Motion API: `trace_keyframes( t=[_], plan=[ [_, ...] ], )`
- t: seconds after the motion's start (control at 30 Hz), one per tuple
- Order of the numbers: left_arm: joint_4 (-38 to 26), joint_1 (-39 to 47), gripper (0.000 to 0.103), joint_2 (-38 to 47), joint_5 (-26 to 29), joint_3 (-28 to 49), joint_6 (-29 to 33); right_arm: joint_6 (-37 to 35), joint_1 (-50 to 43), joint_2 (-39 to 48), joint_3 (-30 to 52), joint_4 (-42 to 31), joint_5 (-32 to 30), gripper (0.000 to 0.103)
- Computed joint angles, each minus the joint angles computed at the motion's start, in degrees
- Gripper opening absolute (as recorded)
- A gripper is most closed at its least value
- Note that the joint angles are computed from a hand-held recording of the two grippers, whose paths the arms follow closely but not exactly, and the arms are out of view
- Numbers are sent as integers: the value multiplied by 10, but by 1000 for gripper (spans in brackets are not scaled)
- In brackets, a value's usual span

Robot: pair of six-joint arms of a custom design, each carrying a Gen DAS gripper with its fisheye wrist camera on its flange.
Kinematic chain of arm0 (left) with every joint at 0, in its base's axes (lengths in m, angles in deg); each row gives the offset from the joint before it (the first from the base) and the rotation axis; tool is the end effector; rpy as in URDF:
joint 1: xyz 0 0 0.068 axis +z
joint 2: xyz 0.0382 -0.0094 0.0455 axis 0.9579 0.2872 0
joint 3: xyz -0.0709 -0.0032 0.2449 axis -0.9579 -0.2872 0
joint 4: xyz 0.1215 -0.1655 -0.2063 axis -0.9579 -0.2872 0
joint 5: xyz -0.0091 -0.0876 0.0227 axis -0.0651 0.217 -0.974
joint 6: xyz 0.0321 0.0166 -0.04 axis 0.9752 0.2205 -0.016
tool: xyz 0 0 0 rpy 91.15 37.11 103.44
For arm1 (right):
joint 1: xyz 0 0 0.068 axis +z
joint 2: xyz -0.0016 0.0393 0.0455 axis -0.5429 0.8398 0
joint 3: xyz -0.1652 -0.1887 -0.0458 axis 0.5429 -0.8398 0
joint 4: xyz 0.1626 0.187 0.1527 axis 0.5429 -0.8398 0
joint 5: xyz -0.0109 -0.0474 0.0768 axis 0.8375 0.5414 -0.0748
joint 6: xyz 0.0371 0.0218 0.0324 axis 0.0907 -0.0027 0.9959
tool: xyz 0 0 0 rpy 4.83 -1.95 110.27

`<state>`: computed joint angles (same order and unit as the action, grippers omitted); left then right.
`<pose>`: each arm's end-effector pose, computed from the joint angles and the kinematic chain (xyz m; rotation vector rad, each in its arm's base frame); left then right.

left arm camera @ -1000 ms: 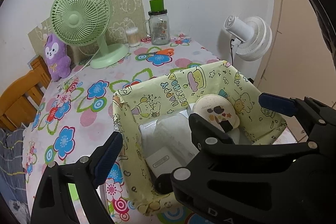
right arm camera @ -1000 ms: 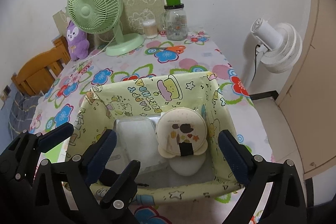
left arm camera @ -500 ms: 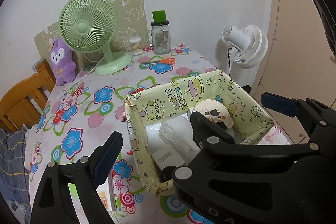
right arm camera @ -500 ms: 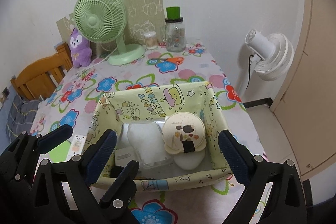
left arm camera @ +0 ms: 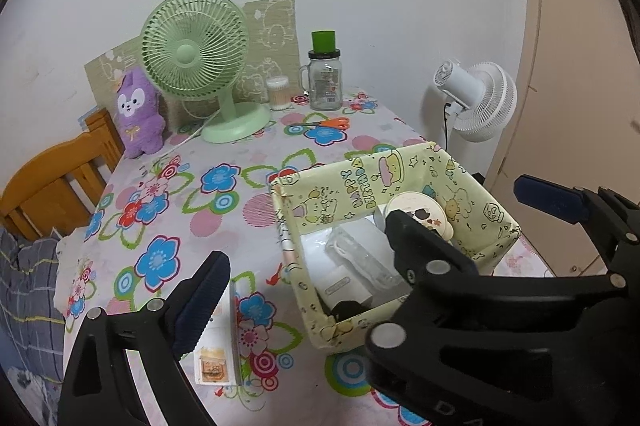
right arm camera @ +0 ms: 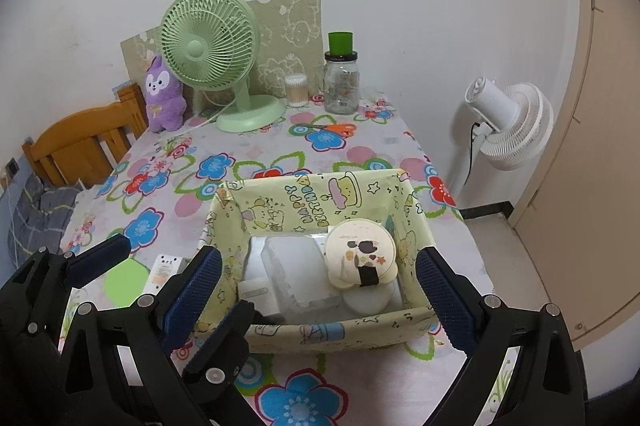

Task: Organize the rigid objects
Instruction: 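Withdraw both tools from the yellow box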

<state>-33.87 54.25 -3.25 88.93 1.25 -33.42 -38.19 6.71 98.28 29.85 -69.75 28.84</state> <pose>0.2628 -0.0928 0.0926 0.5364 2.2540 -0.1724 0.2451 0.1783 0.1109 0.2185 2.3002 -0.0086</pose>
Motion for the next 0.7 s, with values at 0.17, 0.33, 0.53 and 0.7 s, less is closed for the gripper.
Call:
trace_keyframes(
  t=[0.17,0.33,0.53,0.7],
  plan=[
    [0,19,99,-18,12,-13,-3,7,18,-2,6,-9,16,99],
    [-10,50,102,-34,36,-20,-7,13,34,-1,14,-14,27,99],
    [-12,80,103,-50,50,-28,2,16,50,7,31,-25,40,99],
    [-15,113,103,-63,66,-33,11,16,62,14,46,-30,44,99]
  ],
)
